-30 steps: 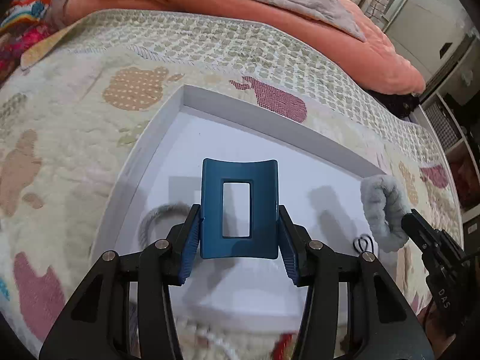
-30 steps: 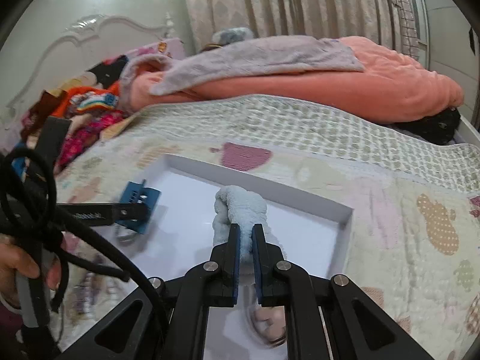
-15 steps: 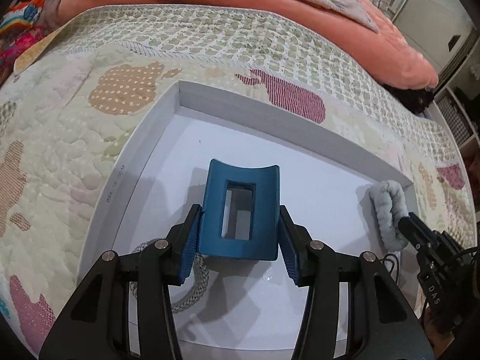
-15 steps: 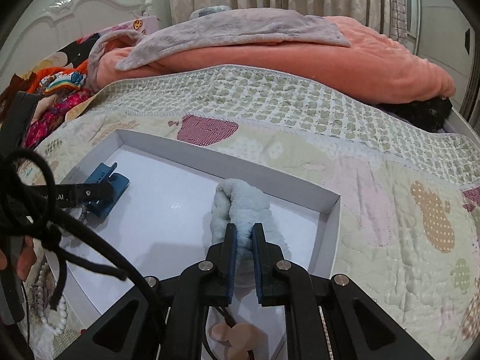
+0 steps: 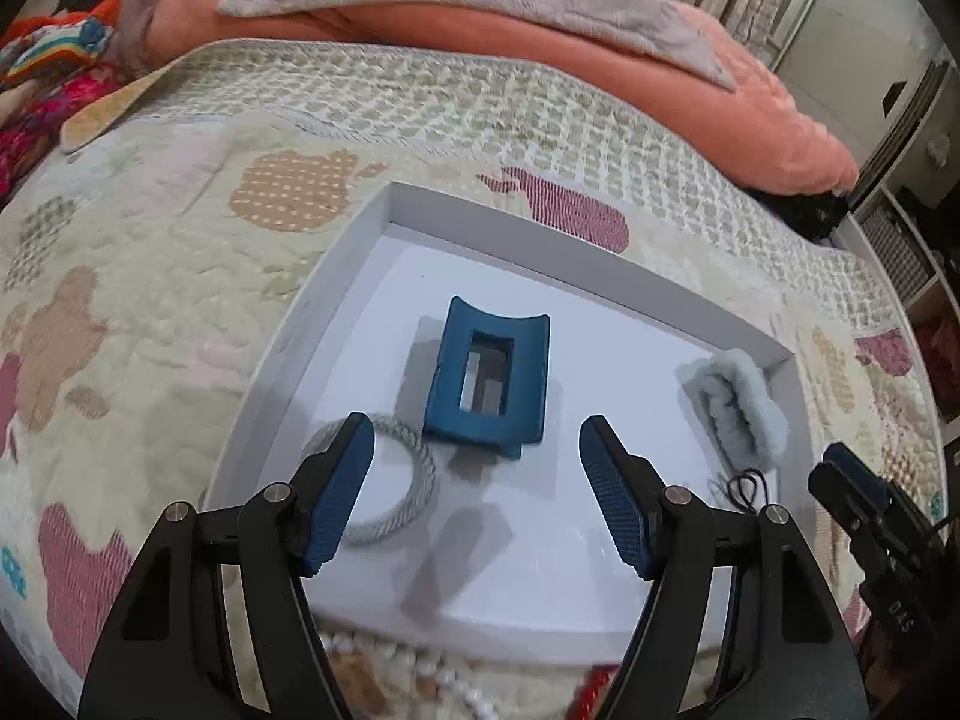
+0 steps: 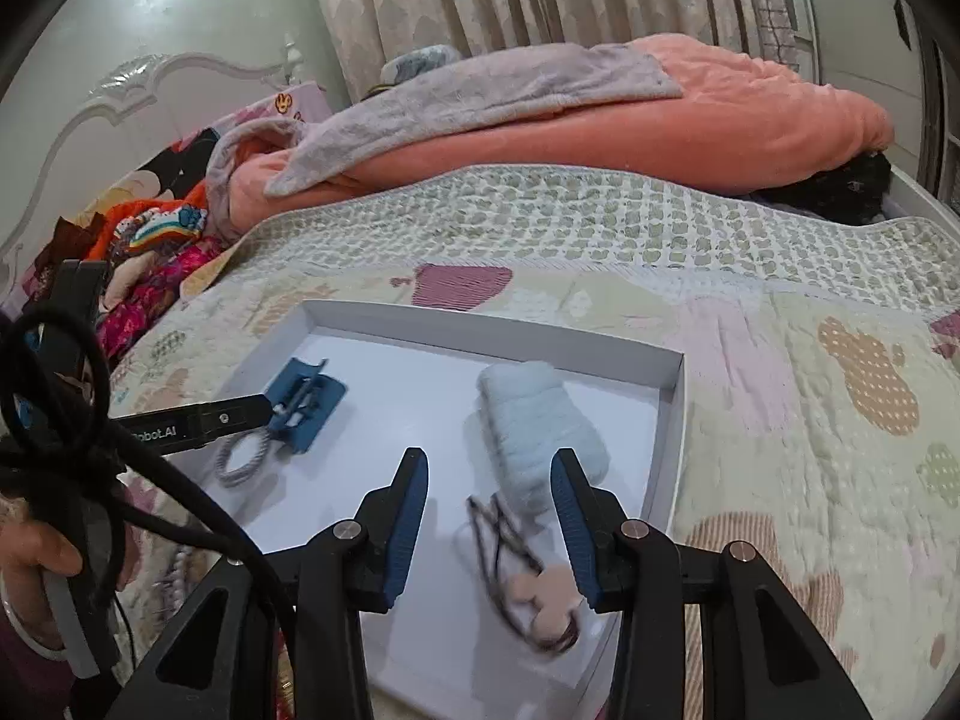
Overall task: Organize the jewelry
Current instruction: 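Carry the scrunchie and hair clip into the white tray and open both tools, then grasp the dark brown wooden bead bracelet with the right tool while the left tool approaches the red beaded bracelet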
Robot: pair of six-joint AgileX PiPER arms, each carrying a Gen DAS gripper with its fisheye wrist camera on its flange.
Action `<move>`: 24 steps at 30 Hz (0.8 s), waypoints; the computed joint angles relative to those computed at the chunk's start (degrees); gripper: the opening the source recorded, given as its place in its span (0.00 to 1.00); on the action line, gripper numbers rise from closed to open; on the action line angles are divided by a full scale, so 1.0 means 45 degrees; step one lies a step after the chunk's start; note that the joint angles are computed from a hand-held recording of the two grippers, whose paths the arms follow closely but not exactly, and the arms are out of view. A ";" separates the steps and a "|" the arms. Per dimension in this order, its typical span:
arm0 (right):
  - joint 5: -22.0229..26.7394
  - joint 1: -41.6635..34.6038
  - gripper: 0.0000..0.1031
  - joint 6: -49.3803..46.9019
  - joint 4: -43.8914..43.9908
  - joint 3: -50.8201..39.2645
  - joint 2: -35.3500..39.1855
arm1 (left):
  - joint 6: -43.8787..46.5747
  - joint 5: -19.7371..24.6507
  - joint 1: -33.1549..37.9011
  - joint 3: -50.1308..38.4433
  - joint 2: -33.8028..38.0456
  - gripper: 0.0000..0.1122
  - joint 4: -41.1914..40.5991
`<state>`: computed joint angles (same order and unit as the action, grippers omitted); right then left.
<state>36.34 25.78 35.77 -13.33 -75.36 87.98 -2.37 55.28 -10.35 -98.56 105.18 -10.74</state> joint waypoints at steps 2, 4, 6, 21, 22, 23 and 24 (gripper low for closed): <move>0.0197 0.0552 0.40 0.0995 -0.0766 0.0278 -0.0429 | -0.0089 -0.0278 0.0050 0.0767 -0.0647 0.64 0.0052; 0.0394 0.1031 0.40 0.1840 -0.1353 0.0547 -0.0830 | -0.0099 -0.0474 0.0089 0.1390 -0.1186 0.64 0.0038; 0.0691 0.1639 0.41 0.2898 -0.2090 0.0858 -0.1244 | -0.0088 -0.0752 0.0099 0.2158 -0.1853 0.64 0.0055; 0.2715 0.4695 0.42 0.6047 -0.4308 0.2789 -0.3465 | 0.0589 -0.1503 -0.0404 0.6167 -0.5529 0.64 0.0334; 0.2814 0.4799 0.42 0.6077 -0.4310 0.2869 -0.3592 | 0.0812 -0.1410 -0.0301 0.6296 -0.5636 0.64 0.0092; 0.2955 0.4967 0.42 0.6150 -0.4342 0.3017 -0.3811 | 0.1117 -0.1276 -0.0148 0.6435 -0.5746 0.64 -0.0261; 0.3006 0.5014 0.42 0.6145 -0.4341 0.3109 -0.3935 | 0.1322 -0.1178 -0.0049 0.6514 -0.5803 0.64 -0.0507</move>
<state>49.86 48.34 63.43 -32.87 -61.37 70.27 3.58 49.98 -10.57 -69.25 79.07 -13.02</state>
